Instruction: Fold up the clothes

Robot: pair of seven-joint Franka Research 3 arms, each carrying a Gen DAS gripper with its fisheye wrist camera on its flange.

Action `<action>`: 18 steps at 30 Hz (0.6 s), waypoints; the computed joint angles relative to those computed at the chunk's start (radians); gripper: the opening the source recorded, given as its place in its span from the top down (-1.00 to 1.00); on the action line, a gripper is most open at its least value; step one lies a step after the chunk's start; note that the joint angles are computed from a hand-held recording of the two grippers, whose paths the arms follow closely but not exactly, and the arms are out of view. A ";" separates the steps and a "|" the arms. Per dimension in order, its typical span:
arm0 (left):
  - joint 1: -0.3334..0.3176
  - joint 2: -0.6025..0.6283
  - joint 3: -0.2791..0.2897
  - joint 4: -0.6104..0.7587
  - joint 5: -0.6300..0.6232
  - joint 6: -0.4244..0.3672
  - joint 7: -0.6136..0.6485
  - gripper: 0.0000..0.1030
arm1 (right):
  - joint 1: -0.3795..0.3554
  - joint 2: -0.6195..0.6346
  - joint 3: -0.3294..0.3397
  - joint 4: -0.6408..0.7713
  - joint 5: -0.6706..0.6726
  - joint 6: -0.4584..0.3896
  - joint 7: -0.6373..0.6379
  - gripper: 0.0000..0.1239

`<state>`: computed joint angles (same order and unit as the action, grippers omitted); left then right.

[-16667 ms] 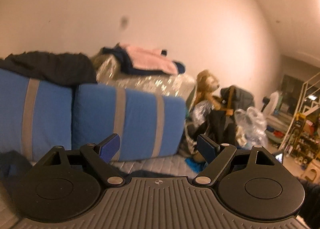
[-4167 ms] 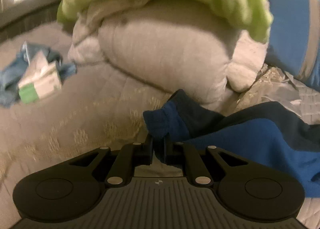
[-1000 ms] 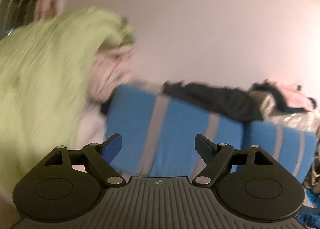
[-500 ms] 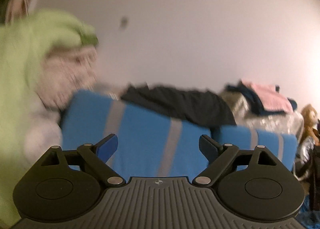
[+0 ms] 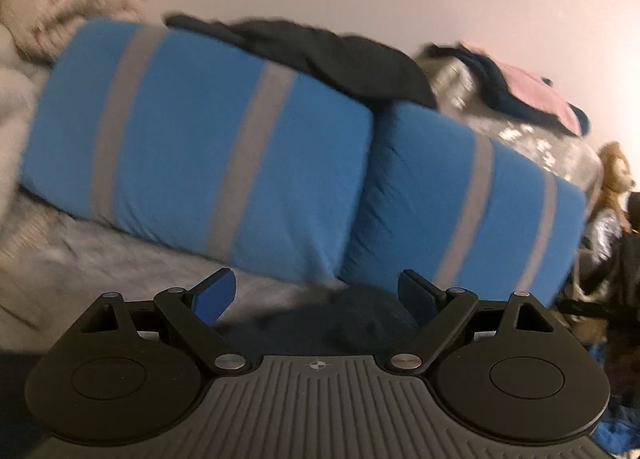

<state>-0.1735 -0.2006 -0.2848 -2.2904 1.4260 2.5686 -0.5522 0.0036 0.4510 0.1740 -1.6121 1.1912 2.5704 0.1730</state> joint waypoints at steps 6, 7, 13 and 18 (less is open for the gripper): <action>-0.039 0.115 -0.005 0.023 0.123 0.029 -0.189 -0.74 | 0.055 0.072 0.004 0.047 -0.117 -0.058 0.199 -0.66; -0.047 0.127 -0.002 0.021 0.146 0.037 -0.223 -0.74 | 0.063 0.084 0.008 0.055 -0.132 -0.052 0.208 -0.66; -0.083 0.185 0.022 0.009 0.215 0.053 -0.323 -0.74 | 0.115 0.206 0.021 0.175 -0.250 -0.051 0.390 -0.66; -0.097 0.194 0.031 0.004 0.244 0.014 -0.377 -0.74 | 0.147 0.309 0.031 0.290 -0.357 -0.051 0.526 -0.66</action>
